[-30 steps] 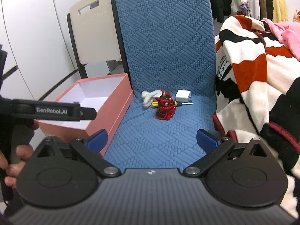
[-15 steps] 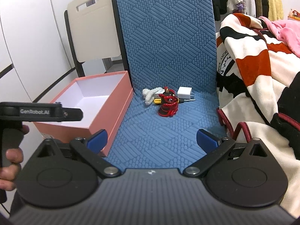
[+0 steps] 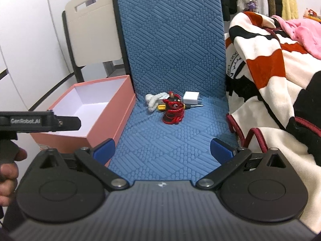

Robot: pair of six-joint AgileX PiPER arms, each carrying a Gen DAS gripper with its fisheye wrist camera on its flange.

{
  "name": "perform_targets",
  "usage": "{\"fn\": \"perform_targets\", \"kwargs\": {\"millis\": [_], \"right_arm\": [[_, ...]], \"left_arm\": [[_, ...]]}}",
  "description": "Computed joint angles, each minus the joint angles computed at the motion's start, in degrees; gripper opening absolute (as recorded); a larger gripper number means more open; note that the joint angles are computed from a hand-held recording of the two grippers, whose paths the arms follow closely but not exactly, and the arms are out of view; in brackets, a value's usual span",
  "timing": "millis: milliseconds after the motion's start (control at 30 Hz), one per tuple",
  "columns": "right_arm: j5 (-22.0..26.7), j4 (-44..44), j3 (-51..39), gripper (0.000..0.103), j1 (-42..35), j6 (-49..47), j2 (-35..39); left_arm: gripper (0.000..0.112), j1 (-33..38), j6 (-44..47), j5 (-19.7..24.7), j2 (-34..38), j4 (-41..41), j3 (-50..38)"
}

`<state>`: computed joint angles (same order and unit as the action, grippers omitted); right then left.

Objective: Organize rigid objects
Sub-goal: 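Move both tools toward the small objects on the blue seat, then close the right tool on the red-black figurine while the left tool lowers toward the white plush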

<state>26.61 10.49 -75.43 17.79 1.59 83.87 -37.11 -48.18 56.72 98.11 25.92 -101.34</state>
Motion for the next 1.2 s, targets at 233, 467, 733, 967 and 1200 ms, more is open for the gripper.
{"fn": "perform_targets", "kwargs": {"millis": [233, 467, 733, 967, 1200], "right_arm": [[-3.2, -2.8, 1.2, 0.103, -0.7, 4.2, 2.3], [-5.6, -8.0, -0.6, 0.103, -0.5, 10.3, 5.6], [-6.0, -7.1, -4.5, 0.103, -2.0, 12.2, 10.3], [-7.8, -5.0, -9.7, 0.103, -2.0, 11.3, 15.8], [-10.4, 8.5, -13.6, 0.102, -3.4, 0.7, 20.5]], "left_arm": [[0.103, 0.6, -0.4, -4.1, 2.8, 0.9, 0.3], [0.103, 2.5, -0.2, -9.5, 6.3, 0.3, 0.0], [0.103, 4.1, 0.6, -13.0, 12.1, 0.0, -3.2], [0.099, 5.1, 3.8, -12.8, 19.5, -0.4, -10.3], [0.090, 6.0, 2.6, -14.1, 25.2, 1.2, -15.3]]}}
